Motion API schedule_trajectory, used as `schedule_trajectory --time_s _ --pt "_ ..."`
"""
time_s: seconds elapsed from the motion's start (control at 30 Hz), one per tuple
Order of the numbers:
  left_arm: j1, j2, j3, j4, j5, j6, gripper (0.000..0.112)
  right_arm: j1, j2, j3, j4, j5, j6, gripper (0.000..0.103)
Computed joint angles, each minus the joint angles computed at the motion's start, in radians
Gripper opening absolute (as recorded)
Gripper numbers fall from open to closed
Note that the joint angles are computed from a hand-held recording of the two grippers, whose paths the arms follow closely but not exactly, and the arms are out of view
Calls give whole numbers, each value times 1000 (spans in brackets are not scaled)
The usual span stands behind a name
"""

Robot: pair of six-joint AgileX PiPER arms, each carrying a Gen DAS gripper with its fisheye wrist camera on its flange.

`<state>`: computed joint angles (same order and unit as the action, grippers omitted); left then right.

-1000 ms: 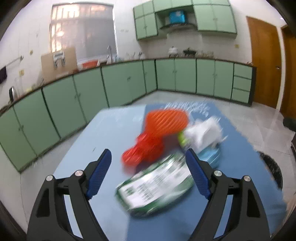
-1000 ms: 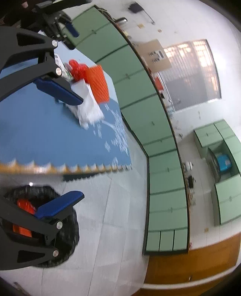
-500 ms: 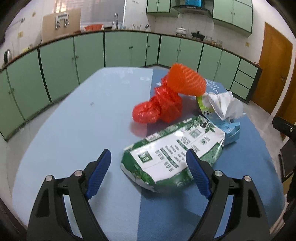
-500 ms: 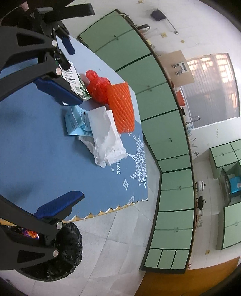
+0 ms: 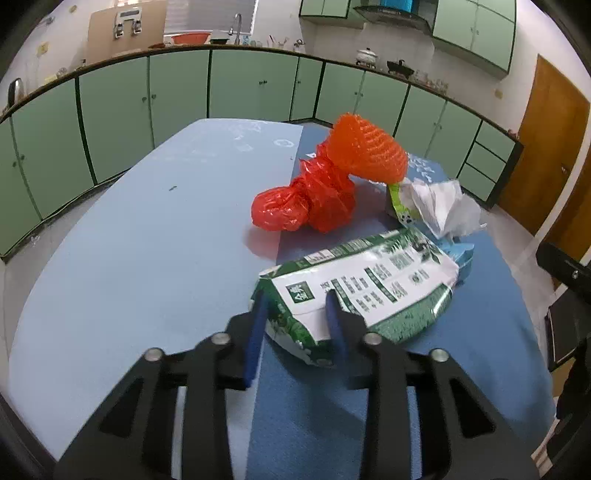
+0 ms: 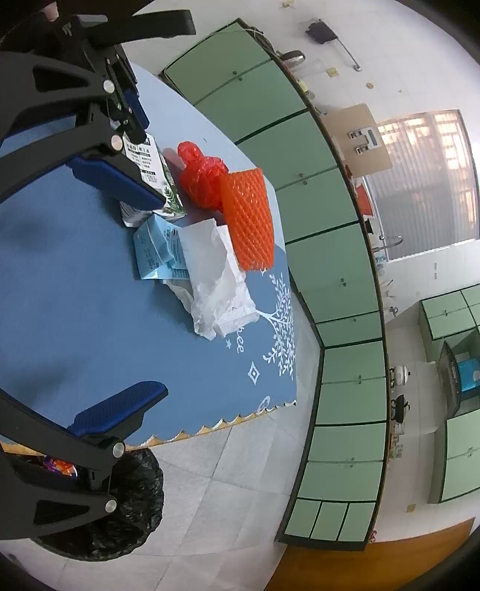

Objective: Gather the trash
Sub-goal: 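Move both grippers back over the table toward the remaining trash, then grasp the orange net and red bag with the left gripper while the right grasps white tissue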

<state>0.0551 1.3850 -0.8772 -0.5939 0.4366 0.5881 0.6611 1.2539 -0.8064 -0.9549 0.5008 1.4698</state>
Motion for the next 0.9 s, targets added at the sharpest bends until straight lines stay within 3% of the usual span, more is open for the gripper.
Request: schedule_trajectory --time_s 0.03,0.1,0.3,0.37,0.4,0.5,0.53,0.7,0.8,0.9 --pt "-4 -8 5 8 -12 -6 11 -3 -2 5 -1 -3 3 92" --pt "-6 -24 13 -10 -17 14 1 -11 -3 7 9 -10 -7 92" --pt "18 -35 0 -99 71 119 0 -16 -4 15 22 -15 -17 92" --pt "12 -45 6 -88 63 116 3 -19 -5 17 23 -17 -15 92" --pt "11 -49 4 -93 71 132 5 -21 -6 19 22 -18 -14 92" --pt "-15 -86 28 -67 44 105 36 -24 -8 25 20 -20 -11 92" --pt "-27 -97 33 -62 36 99 40 -25 -10 27 21 -20 -15 92" --pt "-120 -134 55 -32 -14 84 49 -45 -36 44 28 -12 -23 92" --pt "-223 -115 65 66 -67 26 50 -68 -61 62 34 -13 -26 92" --pt "-326 -80 77 307 -151 -173 55 -91 -86 79 48 -20 -38 92"
